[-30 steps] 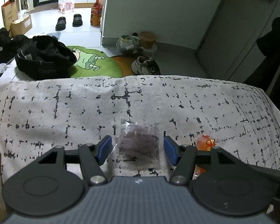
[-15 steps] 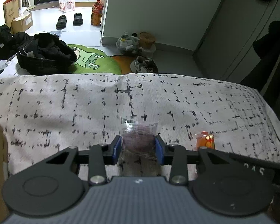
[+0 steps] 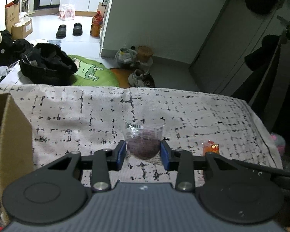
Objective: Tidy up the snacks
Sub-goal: 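Lift and carry both sweets over the cardboard box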
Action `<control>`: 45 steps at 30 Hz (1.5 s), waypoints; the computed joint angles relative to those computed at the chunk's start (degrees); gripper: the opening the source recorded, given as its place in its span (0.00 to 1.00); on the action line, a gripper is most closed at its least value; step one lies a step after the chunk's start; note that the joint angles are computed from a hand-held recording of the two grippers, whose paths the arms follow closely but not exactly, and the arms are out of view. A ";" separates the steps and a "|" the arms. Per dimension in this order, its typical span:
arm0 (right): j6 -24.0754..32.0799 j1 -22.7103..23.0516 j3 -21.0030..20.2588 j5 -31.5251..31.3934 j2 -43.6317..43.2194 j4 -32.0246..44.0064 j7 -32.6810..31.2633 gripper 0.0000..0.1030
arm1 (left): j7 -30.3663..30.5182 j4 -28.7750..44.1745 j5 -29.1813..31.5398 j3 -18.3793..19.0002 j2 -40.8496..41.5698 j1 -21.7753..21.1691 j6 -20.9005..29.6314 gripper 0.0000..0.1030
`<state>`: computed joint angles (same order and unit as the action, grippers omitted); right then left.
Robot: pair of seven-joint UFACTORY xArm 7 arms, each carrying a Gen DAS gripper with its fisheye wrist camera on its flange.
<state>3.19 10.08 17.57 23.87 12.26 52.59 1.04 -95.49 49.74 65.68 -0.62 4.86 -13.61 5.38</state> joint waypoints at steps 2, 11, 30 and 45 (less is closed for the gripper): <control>-0.52 -0.30 0.77 1.12 -1.40 -1.12 -0.08 0.18 | 0.64 -1.41 -0.25 -0.31 -1.91 0.13 -0.05 0.36; -1.78 1.91 1.69 9.38 -7.05 -4.11 -5.27 0.18 | 4.52 -9.08 -3.59 -5.04 -11.71 5.05 -0.87 0.36; -5.29 15.39 -3.67 11.62 -12.53 -6.49 -4.85 0.18 | 24.93 -27.23 -24.95 -3.50 -36.29 6.66 0.61 0.36; -6.24 19.96 -2.55 -2.90 -11.92 -6.08 7.66 0.18 | 36.67 -37.10 -36.50 0.17 -51.85 9.88 5.09 0.36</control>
